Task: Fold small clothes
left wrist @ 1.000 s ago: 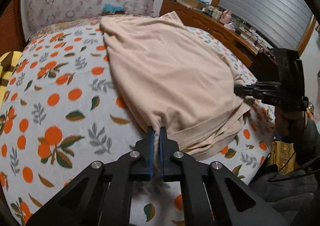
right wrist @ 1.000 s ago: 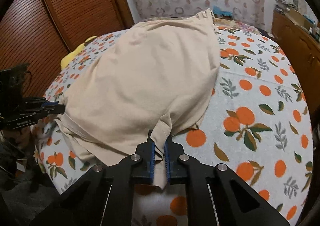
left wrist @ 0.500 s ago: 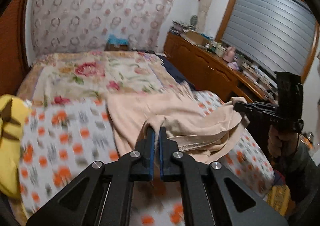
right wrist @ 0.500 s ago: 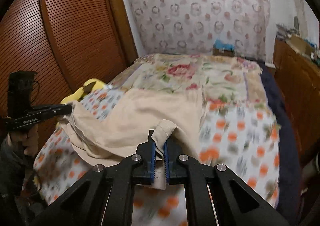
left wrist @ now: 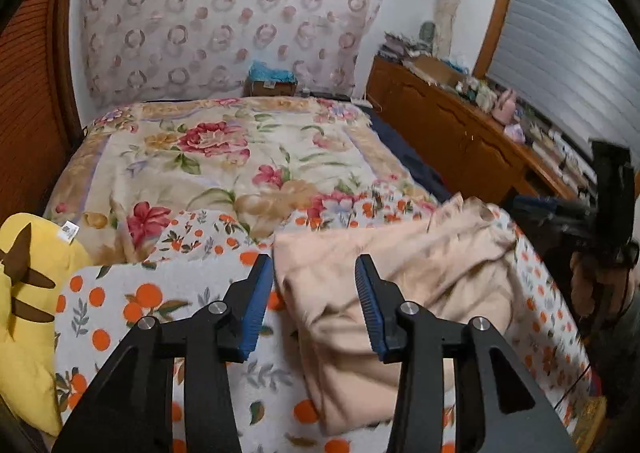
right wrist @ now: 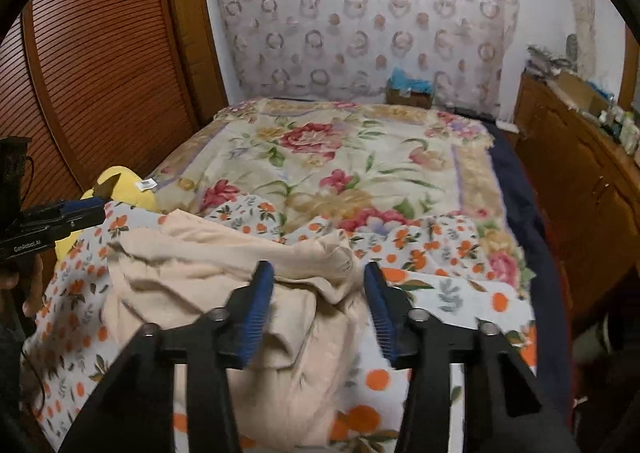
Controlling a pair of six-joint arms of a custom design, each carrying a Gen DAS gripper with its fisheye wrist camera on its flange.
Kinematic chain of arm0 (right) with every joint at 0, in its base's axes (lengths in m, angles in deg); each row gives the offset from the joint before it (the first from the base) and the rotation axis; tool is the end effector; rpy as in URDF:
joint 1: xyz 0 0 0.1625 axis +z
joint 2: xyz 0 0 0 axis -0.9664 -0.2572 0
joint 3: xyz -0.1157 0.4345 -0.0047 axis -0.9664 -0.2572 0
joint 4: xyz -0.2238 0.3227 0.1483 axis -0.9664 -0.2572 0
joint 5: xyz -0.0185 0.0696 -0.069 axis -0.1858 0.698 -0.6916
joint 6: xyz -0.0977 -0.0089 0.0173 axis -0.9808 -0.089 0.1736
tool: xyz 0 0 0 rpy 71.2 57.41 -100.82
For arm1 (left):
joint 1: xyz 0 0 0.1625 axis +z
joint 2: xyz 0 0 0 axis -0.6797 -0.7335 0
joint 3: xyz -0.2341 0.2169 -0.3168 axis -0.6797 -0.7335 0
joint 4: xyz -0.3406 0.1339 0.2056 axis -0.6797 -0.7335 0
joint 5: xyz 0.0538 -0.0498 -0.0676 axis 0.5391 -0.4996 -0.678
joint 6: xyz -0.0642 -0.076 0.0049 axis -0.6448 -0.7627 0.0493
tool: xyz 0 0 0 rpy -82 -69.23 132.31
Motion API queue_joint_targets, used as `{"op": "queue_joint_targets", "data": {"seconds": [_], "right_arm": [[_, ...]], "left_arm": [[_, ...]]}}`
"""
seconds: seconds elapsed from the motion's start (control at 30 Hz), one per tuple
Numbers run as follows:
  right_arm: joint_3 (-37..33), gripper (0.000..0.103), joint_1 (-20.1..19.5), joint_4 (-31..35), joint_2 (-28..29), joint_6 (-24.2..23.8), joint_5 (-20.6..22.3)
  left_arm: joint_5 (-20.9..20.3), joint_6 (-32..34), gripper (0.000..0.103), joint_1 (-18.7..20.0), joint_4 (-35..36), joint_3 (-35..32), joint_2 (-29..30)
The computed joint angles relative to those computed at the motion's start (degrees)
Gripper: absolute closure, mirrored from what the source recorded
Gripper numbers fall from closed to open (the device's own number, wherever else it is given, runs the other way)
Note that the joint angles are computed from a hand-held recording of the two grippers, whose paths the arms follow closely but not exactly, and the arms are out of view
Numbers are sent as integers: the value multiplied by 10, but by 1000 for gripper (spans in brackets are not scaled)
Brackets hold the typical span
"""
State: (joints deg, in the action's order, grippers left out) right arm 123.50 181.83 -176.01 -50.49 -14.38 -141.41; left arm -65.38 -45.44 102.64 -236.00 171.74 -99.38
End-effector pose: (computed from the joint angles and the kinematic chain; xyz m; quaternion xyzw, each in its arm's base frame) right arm 0.2591 -0.6096 0.2417 0.1649 -0.8220 0.4389 0.3233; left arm -0.2014 -0.6817 0.2272 0.3527 0.8914 -0.2416 0.1506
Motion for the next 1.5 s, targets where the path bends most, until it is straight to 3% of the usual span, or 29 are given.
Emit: {"op": "queue_joint_targets", "data": {"seconds": [0.2, 0.23, 0.27, 0.3, 0.33, 0.5, 0.57, 0.67, 0.77, 0.87, 0.93, 1.0, 1.03, 1.07, 1.37, 1.5], "right_arm": [[33, 49, 16, 27, -15, -3, -3], [37, 49, 16, 36, -16, -3, -2], [39, 49, 14, 49, -18, -2, 3], [38, 49, 10, 62, -18, -4, 11], [32, 49, 8, 74, -13, -8, 12], [-9, 49, -1, 109, 14, -29, 4], [-31, 59, -3, 106, 24, -51, 14], [-69, 96, -8, 119, 33, -57, 32], [-86, 98, -15, 74, 44, -70, 30], [-116, 98, -21, 45, 60, -19, -18], [-132, 96, -21, 47, 68, 2, -38], [-136, 77, -18, 44, 76, -13, -48], [-136, 62, -15, 29, 81, -25, -53], [-132, 56, -15, 24, 81, -26, -51], [-50, 37, -12, -64, 44, -9, -28], [-19, 35, -20, -43, 31, 11, -4]], "left_arm": [[3, 19, 59, 4, 26, 28, -11], [5, 18, 50, 4, 33, 31, -11], [6, 19, 32, 5, 34, 37, -11], [5, 19, 24, 5, 34, 40, -12], [3, 21, 20, 6, 36, 43, -11], [22, 22, 20, 4, 49, 30, 7], [30, 31, 20, 1, 55, 18, 18], [36, 50, 20, -1, 47, -5, 37], [58, 61, 19, -2, -11, -34, 64], [82, 36, 19, 6, -51, -75, 87], [81, -6, 20, 15, -35, -103, 92], [86, -6, 19, 17, -36, -108, 93], [92, 4, 19, 16, -43, -105, 92], [93, 7, 19, 16, -46, -99, 89], [73, 3, 19, 11, -16, -76, 82], [64, 5, 19, 9, -2, -75, 86]]}}
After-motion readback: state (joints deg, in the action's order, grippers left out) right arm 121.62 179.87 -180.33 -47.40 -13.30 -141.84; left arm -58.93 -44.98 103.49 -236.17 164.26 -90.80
